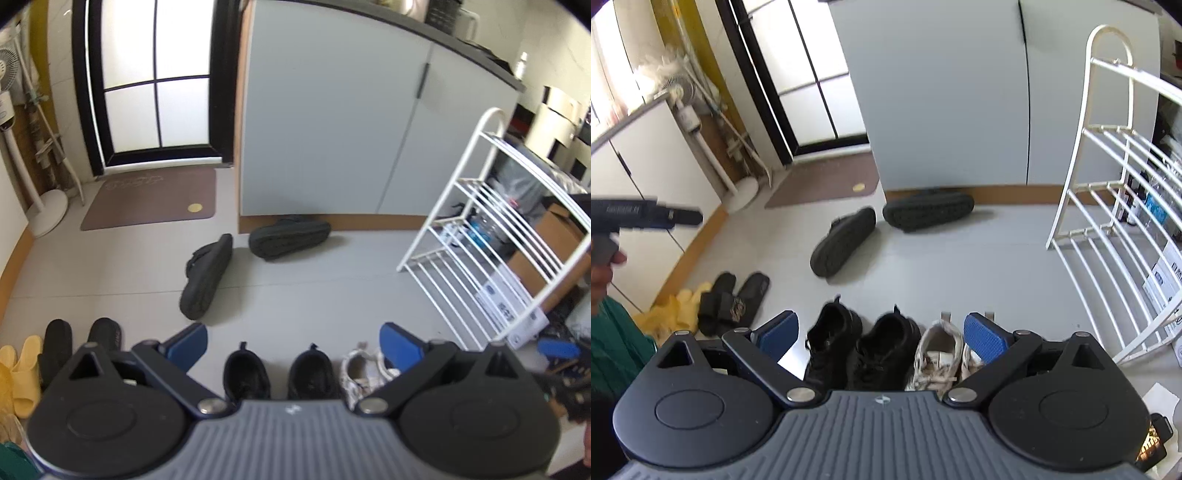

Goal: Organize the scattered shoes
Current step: 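Raise both tools and back away from the lined-up shoes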

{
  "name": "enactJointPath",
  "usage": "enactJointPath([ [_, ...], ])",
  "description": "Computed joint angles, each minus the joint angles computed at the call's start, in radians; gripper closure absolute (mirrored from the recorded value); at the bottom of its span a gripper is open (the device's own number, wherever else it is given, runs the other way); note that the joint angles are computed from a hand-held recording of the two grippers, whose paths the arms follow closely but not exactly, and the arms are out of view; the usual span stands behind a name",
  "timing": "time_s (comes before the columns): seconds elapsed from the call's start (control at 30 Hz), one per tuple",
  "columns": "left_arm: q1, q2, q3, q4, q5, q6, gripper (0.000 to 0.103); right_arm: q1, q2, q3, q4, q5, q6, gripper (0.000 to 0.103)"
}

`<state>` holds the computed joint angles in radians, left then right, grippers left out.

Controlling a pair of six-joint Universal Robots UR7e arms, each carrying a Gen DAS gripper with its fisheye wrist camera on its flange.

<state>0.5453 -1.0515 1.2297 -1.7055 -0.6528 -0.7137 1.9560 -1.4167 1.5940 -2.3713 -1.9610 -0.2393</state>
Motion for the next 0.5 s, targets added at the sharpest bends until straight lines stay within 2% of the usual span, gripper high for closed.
enactJointPath([
  [0.13,-0.009,-0.004,0.019,-0.008,-0.015,-0.014,0.002,-0.012,0.000,0.001,-0.002,-0.007,0.019,0.004],
  [0.5,-0.018,0.001,0.019,0.015,-0.035,-0.013,0.002,-0.034,-0.022,-0.001,-0.006,-0.007,0.002,0.004],
])
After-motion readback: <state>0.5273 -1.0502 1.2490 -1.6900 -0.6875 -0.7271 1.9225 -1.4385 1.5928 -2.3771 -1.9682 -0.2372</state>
